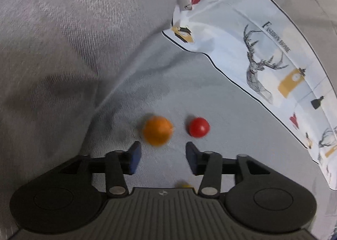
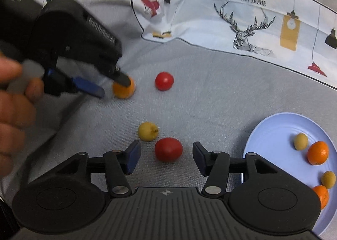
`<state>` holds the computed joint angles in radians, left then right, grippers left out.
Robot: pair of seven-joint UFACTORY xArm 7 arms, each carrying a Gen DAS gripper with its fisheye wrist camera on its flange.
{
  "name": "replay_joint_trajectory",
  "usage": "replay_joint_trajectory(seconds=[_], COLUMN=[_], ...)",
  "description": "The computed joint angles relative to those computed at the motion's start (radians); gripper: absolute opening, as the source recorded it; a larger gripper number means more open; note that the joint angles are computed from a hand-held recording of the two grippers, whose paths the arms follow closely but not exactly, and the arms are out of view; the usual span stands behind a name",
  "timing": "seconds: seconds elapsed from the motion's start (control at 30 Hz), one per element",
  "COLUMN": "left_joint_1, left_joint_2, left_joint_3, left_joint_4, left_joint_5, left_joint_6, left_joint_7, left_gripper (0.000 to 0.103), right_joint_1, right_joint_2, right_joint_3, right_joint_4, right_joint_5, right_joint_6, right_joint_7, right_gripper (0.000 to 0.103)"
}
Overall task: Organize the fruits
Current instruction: 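Grasp an orange with the left tool while the right tool grasps a red tomato, then carry the orange and red tomato over the blue plate with both tools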
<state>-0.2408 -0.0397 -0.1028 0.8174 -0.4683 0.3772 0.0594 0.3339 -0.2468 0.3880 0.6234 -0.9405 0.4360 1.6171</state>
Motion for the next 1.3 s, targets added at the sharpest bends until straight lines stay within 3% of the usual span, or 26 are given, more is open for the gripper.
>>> replay_joint_trajectory(seconds=[0.33, 0.4, 0.47, 0.5, 0.53, 0.63, 0.7, 0.77, 0.93, 1.13, 1.3], left_joint_1=[-0.003, -0.007, -0.009, -0.009, -0.01, -0.009, -0.009, -0.005, -0.01, -0.045, -0.025], left_joint_2=[0.082, 0.088, 0.093, 0.094, 0.096, 0.089, 0.067, 0.033, -0.074, -0.217, -0.154], left_joint_3=[-0.023, -0.025, -0.027, -0.026, -0.024, -0.023, -0.021, -0.024, -0.01, 0.006, -0.025], left_joint_4=[0.03, 0.028, 0.025, 0.024, 0.025, 0.021, 0.01, -0.004, -0.057, -0.164, -0.115], left_joint_5=[0.203, 0.26, 0.288, 0.301, 0.324, 0.35, 0.372, 0.311, 0.253, 0.209, 0.338], left_joint_6=[-0.092, -0.105, -0.116, -0.118, -0.115, -0.11, -0.092, -0.053, 0.08, 0.125, 0.214], left_joint_7=[-0.091, -0.109, -0.116, -0.122, -0.138, -0.152, -0.175, -0.142, -0.137, -0.091, -0.133], left_gripper=[0.056, 0.056, 0.054, 0.048, 0.04, 0.039, 0.039, 0.039, 0.039, 0.04, 0.04], right_joint_1=[0.005, 0.01, 0.01, 0.011, 0.01, 0.005, -0.004, -0.012, -0.016, -0.008, 0.031], right_joint_2=[0.05, 0.062, 0.062, 0.056, 0.054, 0.029, -0.002, -0.037, -0.092, -0.139, -0.125], right_joint_3=[-0.038, -0.046, -0.044, -0.046, -0.046, -0.043, -0.04, -0.037, -0.016, 0.014, -0.015], right_joint_4=[0.015, 0.019, 0.019, 0.014, 0.011, -0.006, -0.025, -0.054, -0.094, -0.119, -0.13], right_joint_5=[0.067, 0.089, 0.078, 0.076, 0.072, 0.068, 0.063, 0.078, 0.179, 0.288, 0.424], right_joint_6=[-0.017, -0.016, -0.009, -0.012, -0.018, -0.013, -0.024, -0.045, -0.063, -0.055, -0.04], right_joint_7=[-0.07, -0.091, -0.08, -0.077, -0.071, -0.056, -0.042, -0.041, -0.13, -0.242, -0.387], right_gripper=[0.056, 0.05, 0.037, 0.032, 0.032, 0.031, 0.031, 0.031, 0.031, 0.031, 0.031])
